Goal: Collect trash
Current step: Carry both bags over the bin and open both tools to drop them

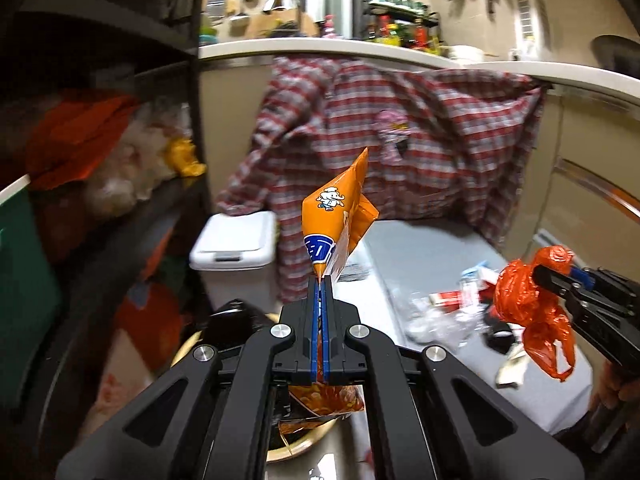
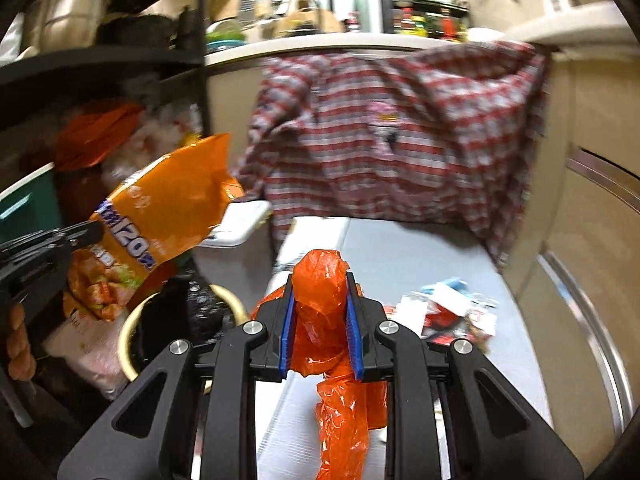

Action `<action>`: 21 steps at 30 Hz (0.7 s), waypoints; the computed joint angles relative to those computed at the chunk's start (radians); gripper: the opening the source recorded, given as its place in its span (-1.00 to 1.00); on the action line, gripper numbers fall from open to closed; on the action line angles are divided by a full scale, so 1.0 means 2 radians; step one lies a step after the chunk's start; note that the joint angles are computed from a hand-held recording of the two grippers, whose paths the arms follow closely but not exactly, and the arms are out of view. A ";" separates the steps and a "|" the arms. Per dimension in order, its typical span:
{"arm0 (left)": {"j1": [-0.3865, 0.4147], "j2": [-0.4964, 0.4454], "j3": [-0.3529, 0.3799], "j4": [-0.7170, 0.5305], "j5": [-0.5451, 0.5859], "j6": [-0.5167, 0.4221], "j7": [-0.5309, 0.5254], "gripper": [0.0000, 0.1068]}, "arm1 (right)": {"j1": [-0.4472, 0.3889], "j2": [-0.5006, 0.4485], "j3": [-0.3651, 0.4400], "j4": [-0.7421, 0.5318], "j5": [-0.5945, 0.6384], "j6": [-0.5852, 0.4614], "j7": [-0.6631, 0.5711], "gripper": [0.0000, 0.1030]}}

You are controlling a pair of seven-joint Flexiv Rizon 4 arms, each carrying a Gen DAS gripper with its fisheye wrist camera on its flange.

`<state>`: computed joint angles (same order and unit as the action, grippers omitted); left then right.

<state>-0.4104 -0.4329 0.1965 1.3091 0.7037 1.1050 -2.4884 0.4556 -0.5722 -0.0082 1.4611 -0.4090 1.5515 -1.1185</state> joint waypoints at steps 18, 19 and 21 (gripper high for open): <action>0.065 0.033 -0.014 0.070 -0.014 -0.044 -0.038 -0.98 | 0.031 -0.135 0.118 -0.214 0.070 -0.129 -0.125 -0.55; 0.068 0.030 -0.017 0.070 -0.022 -0.046 -0.031 -0.98 | 0.035 -0.145 0.120 -0.230 0.075 -0.138 -0.132 -0.55; 0.075 0.025 -0.021 0.069 -0.038 -0.048 -0.016 -0.98 | 0.041 -0.163 0.123 -0.262 0.087 -0.154 -0.145 -0.55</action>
